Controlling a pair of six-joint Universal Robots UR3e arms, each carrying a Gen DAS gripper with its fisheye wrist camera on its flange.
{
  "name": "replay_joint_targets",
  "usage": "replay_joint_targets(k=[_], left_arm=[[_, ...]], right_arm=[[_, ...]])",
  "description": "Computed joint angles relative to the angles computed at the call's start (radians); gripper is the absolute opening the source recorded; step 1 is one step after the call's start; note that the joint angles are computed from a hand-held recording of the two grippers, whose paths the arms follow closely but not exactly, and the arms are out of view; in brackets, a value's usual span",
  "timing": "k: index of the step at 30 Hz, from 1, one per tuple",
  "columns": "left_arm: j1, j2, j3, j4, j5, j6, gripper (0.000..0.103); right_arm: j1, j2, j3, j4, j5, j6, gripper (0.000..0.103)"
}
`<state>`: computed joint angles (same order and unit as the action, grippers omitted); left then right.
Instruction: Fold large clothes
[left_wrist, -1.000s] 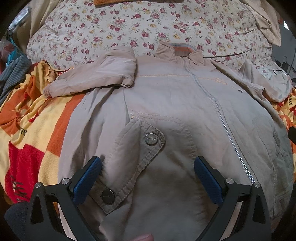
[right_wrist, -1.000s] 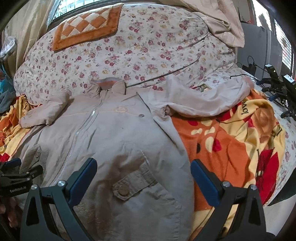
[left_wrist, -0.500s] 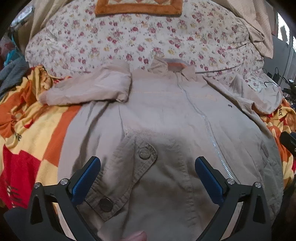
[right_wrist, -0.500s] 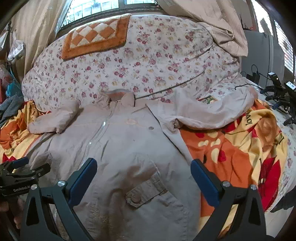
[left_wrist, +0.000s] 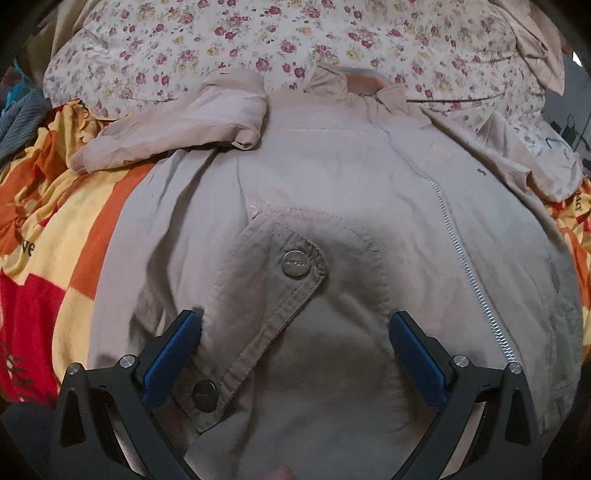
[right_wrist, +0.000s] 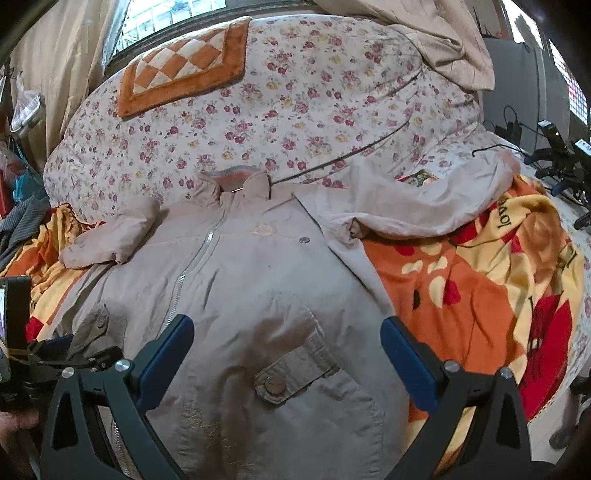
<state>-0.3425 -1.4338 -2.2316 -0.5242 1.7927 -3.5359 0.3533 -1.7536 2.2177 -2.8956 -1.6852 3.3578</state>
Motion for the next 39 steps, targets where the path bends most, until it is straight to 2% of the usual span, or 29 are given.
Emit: replay_joint_targets(k=[12, 16, 19, 21, 28, 30, 33, 35, 37, 39], left_arm=[[-0.044, -0.031, -0.007, 0.047, 0.072, 0.003, 0.096], [-0.028, -0.014, -0.02, 0.057, 0.046, 0.016, 0.095], [0.006, 0.034, -0.019, 0.022, -0.021, 0.033, 0.093], [0.03, 0.087, -0.017, -0.004, -0.059, 0.034, 0.087], [0.05, 0.228, 0.091, -0.069, 0.007, 0.069, 0.087], [0.042, 0.254, 0.097, -0.017, 0.062, 0.102, 0.087], [-0.006, 0.27, 0.028, 0.196, 0.163, 0.164, 0.087], [-0.024, 0.265, -0.019, 0.323, 0.183, 0.207, 0.087], [0.014, 0.284, -0.058, 0.37, 0.117, 0.223, 0.088], [0.095, 0.306, -0.068, 0.321, -0.006, 0.24, 0.088]], right_arm=[[-0.031, 0.005, 0.036, -0.042, 0.02, 0.018, 0.103], [-0.036, 0.002, 0.038, -0.046, 0.024, 0.012, 0.103], [-0.052, -0.025, 0.057, -0.05, 0.035, 0.021, 0.103], [-0.07, -0.055, 0.073, -0.044, 0.046, 0.026, 0.103], [-0.073, -0.106, 0.063, -0.012, 0.017, 0.007, 0.103], [-0.068, -0.105, 0.038, -0.001, 0.003, -0.012, 0.103], [-0.057, -0.084, -0.017, 0.022, -0.013, -0.05, 0.103], [-0.058, -0.064, -0.06, 0.038, -0.01, -0.088, 0.103], [-0.057, -0.041, -0.098, 0.055, -0.008, -0.126, 0.103], [-0.072, -0.013, -0.152, 0.089, 0.022, -0.175, 0.103]])
